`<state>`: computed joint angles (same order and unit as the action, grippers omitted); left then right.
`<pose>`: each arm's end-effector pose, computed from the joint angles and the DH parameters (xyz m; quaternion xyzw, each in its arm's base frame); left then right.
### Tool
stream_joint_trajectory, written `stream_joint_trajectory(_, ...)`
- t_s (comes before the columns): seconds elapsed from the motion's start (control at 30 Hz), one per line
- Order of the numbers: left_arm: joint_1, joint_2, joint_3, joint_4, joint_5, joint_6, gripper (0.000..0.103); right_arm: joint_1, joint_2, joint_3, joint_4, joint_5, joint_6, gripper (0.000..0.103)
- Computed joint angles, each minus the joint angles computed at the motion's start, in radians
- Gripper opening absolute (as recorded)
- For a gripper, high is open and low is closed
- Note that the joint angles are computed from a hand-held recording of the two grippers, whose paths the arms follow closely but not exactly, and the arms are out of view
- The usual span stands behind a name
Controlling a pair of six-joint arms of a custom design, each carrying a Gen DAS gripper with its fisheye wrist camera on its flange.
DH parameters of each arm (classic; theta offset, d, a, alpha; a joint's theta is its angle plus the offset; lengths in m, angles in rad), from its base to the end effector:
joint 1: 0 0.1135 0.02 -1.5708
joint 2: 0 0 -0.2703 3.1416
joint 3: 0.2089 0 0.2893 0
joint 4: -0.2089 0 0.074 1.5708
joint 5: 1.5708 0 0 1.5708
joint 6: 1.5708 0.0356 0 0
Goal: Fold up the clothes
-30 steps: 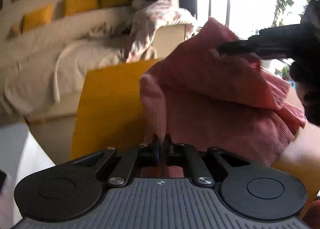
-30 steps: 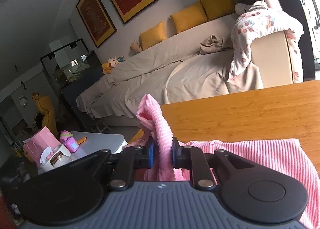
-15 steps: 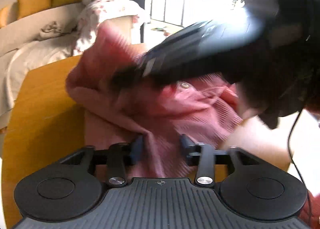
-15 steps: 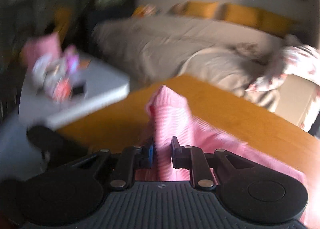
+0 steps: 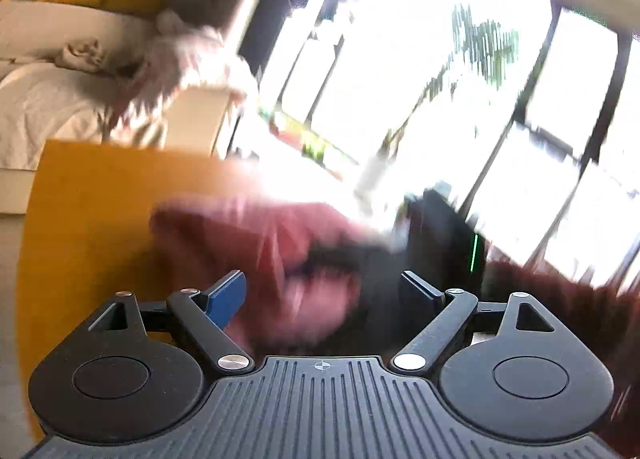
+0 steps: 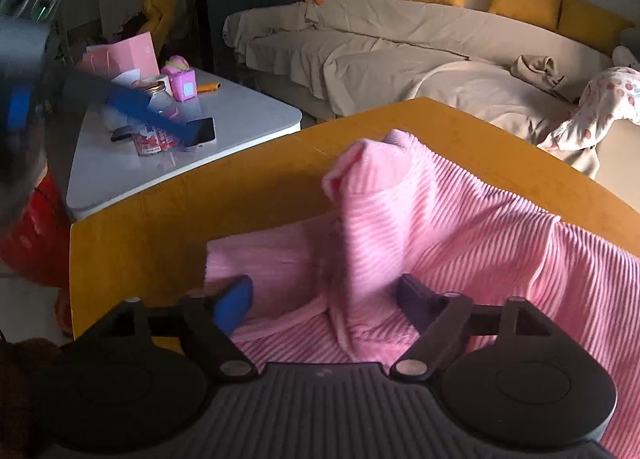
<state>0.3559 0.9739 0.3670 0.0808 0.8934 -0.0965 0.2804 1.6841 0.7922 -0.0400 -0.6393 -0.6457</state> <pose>0.2140 0.0500 0.1766 0.0347 0.8100 -0.3130 0.4946 0.3171 0.1134 0.1171 -0.4909 0.7623 0.2392 0.3474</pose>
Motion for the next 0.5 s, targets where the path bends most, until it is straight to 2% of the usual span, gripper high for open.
stream_joint_trajectory(0.1, -0.082, 0.327, 0.094, 0.418, 0.008, -0.351, 0.089, 0.032, -0.014, -0.032, 0.062, 0.032, 0.071, 0.094)
stream_joint_trajectory(0.17, -0.11, 0.536, 0.194, 0.532, -0.001, -0.509, 0.086, 0.042, -0.035, -0.059, 0.094, 0.048, 0.104, 0.094)
stream_joint_trajectory(0.2, -0.12, 0.614, 0.244, 0.526, -0.014, -0.542, 0.083, 0.04, -0.053, -0.075, 0.104, 0.051, 0.114, 0.094)
stream_joint_trajectory(0.27, -0.129, 0.698, 0.306, 0.459, -0.05, -0.505, 0.078, -0.009, -0.109, -0.111, 0.095, 0.017, 0.111, 0.095)
stream_joint_trajectory(0.33, -0.115, 0.712, 0.31, 0.415, -0.095, -0.426, 0.076, -0.09, -0.178, -0.149, 0.089, -0.032, 0.108, 0.102)
stream_joint_trajectory(0.4, -0.083, 0.704, 0.293, 0.386, -0.139, -0.353, 0.073, -0.19, -0.252, -0.183, 0.092, -0.09, 0.116, 0.103)
stream_joint_trajectory(0.5, -0.021, 0.72, 0.3, 0.332, -0.153, -0.266, 0.063, -0.315, -0.285, -0.172, 0.164, -0.131, 0.271, 0.103)
